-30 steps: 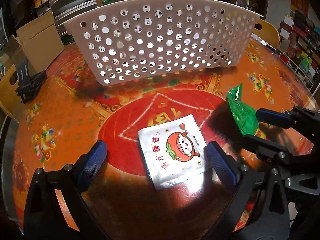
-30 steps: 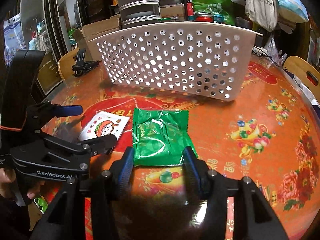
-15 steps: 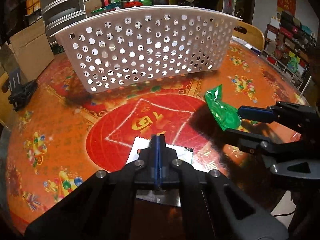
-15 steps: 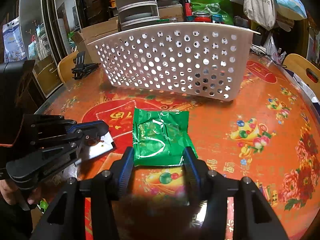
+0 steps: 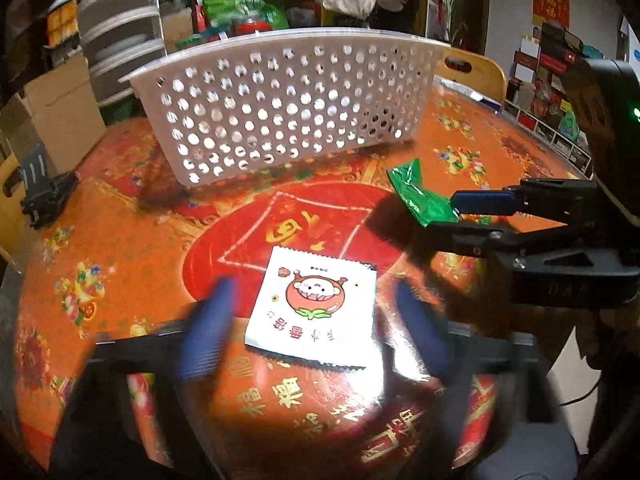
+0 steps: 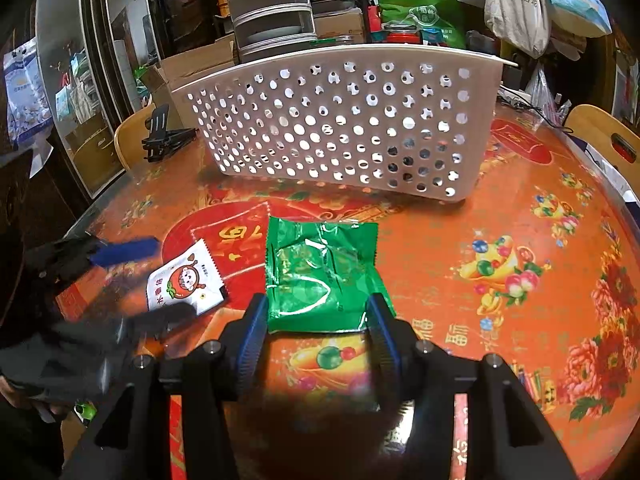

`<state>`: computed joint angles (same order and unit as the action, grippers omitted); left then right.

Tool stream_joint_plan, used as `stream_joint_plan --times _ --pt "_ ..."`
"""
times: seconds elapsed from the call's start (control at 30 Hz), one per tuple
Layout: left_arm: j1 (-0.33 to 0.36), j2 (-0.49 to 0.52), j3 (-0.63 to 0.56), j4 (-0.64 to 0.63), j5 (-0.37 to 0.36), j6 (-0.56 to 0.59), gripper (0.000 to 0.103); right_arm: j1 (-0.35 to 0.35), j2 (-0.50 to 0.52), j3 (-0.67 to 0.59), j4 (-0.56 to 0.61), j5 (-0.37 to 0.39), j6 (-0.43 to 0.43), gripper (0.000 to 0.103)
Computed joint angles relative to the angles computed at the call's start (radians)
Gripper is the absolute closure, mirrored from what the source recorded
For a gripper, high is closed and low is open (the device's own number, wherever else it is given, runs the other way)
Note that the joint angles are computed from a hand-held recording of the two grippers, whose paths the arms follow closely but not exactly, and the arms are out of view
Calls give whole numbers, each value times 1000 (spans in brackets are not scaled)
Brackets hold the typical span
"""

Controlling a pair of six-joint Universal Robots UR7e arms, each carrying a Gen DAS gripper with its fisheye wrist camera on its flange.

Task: Organize soft objects
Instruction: 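Pinch the white printed card with the left gripper and lift it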

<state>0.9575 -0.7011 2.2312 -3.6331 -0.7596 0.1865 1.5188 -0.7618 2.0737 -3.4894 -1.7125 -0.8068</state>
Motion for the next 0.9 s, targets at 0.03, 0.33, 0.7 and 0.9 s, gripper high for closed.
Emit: stream_joint_plan --times 0.03,0.33,0.7,0.9 --pt "-2 0 2 -1 0 1 17 0 0 0 1 0 1 52" --pt "11 -1 -15 81 -24 -30 74 1 0 -2 4 -1 3 52" --pt "20 -2 14 -19 -79 -31 99 2 1 -3 5 1 5 53" --pt "-4 -13 30 -57 -67 -16 100 2 -4 5 -12 7 9 53"
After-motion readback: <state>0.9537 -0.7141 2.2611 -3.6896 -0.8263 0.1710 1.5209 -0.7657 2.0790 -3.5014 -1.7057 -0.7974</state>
